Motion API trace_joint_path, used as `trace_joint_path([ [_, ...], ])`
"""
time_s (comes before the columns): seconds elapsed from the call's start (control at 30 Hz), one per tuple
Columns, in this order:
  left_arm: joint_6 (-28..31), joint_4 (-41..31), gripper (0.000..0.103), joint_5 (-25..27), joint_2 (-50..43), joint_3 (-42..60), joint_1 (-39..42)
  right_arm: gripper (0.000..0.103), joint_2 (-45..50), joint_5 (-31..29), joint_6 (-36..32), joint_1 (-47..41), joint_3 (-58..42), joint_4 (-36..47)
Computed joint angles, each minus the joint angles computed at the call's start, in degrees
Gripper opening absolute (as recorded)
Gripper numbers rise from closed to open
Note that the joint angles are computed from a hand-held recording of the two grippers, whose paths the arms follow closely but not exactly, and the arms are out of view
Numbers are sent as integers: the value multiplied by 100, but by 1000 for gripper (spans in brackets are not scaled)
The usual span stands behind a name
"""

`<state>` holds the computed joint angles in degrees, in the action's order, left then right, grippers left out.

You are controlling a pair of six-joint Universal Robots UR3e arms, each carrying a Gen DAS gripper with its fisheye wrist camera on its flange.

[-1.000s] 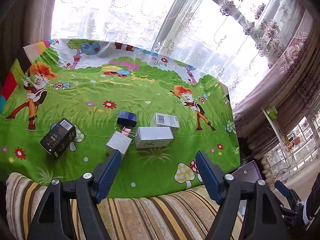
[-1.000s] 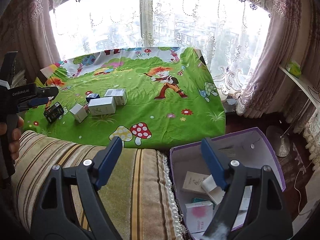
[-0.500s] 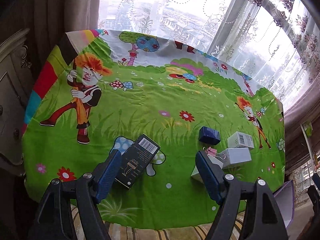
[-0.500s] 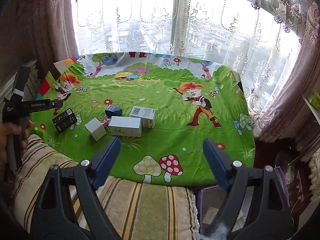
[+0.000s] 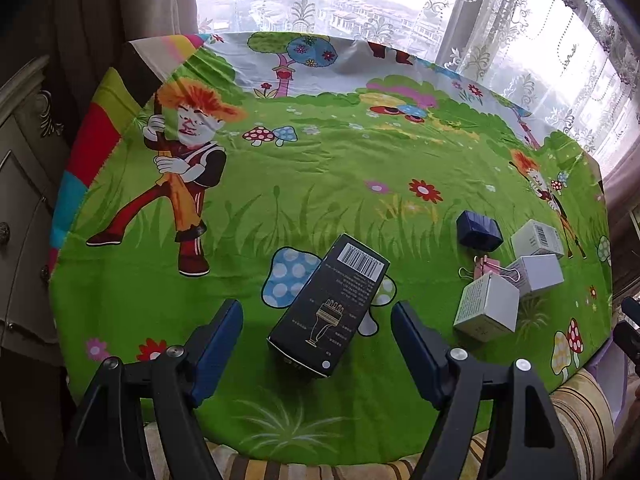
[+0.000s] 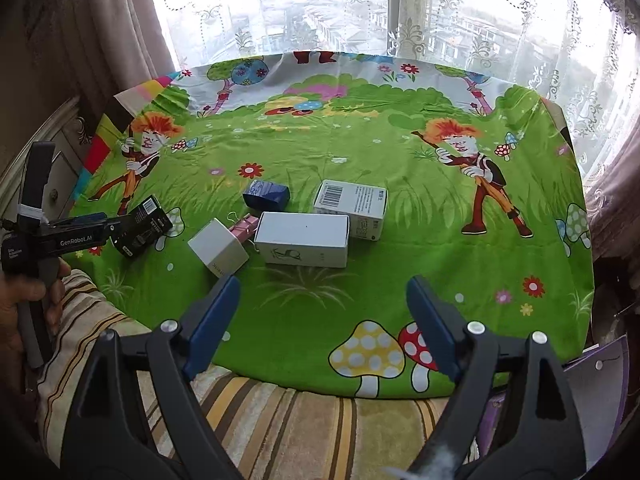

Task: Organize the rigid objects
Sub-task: 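Move both open tools back over the remaining boxes, then grasp the black barcode box with the left tool while the right tool grasps the long white box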

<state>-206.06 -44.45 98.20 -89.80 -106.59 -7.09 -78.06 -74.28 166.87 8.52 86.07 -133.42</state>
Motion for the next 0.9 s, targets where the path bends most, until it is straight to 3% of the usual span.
trace_joint_path([
  [0.13, 69, -240, 77, -34, -241, 153, 19, 88, 336, -111, -60, 212, -287, 81],
  [0.2, 123, -321, 72, -95, -377, 212, 27, 89, 522, -184, -44, 305, -478, 150],
  [0.27, 192, -356, 51, -200, -464, 228, 43, 90, 691, -226, -26, 375, -653, 233],
  [0.37, 254, -253, 40, -216, -458, 174, -10, 91, 934, -292, 6, 472, -899, 352],
  [0.9, 161, 649, 40, 666, -143, -159, -597, 92, 2400, -678, 429, 827, -2712, 1128],
])
